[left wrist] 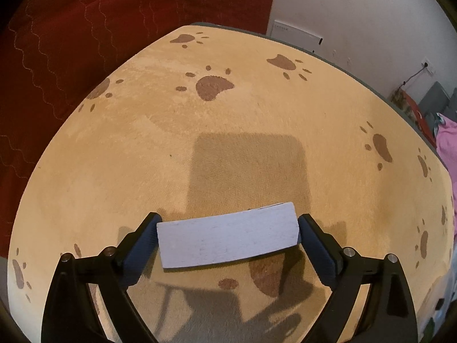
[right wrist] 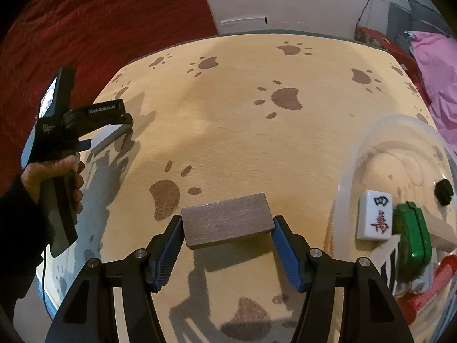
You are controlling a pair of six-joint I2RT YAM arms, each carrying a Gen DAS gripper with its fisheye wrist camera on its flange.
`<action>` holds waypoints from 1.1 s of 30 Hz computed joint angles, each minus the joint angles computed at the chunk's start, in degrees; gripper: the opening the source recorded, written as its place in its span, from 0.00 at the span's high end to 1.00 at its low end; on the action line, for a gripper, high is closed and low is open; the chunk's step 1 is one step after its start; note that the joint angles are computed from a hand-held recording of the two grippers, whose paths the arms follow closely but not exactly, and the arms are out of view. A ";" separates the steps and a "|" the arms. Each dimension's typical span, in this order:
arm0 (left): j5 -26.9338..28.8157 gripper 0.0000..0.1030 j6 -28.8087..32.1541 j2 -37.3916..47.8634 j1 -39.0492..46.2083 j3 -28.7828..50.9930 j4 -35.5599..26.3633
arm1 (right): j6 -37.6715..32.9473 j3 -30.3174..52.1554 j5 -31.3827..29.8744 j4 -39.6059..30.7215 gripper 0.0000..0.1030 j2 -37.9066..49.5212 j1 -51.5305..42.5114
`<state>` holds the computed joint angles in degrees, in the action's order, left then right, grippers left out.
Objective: Organize rigid objects
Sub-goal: 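Carry the brown wooden block with the right gripper into the bowl and release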
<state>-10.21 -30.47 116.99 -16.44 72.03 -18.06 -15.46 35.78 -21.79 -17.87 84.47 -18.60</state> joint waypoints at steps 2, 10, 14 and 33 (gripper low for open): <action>0.50 0.08 0.15 -0.78 -0.06 -0.73 0.16 | -0.57 0.02 -0.46 -0.80 0.36 -0.84 -0.98; -1.18 0.08 3.02 -7.34 -3.30 -6.81 2.24 | -1.90 0.16 -2.29 -3.63 0.36 -3.80 -5.26; -1.06 0.08 3.44 -10.90 -5.35 -9.48 1.83 | -3.12 0.68 -2.97 -5.16 0.36 -5.03 -8.38; -3.10 0.08 -0.11 -25.12 -21.23 -14.88 -5.94 | -7.96 12.24 -6.49 -7.67 0.36 1.27 -29.31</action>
<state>-13.31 -30.58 91.87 -37.67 57.15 -24.00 -23.41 48.01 -28.28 -25.54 85.74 -47.91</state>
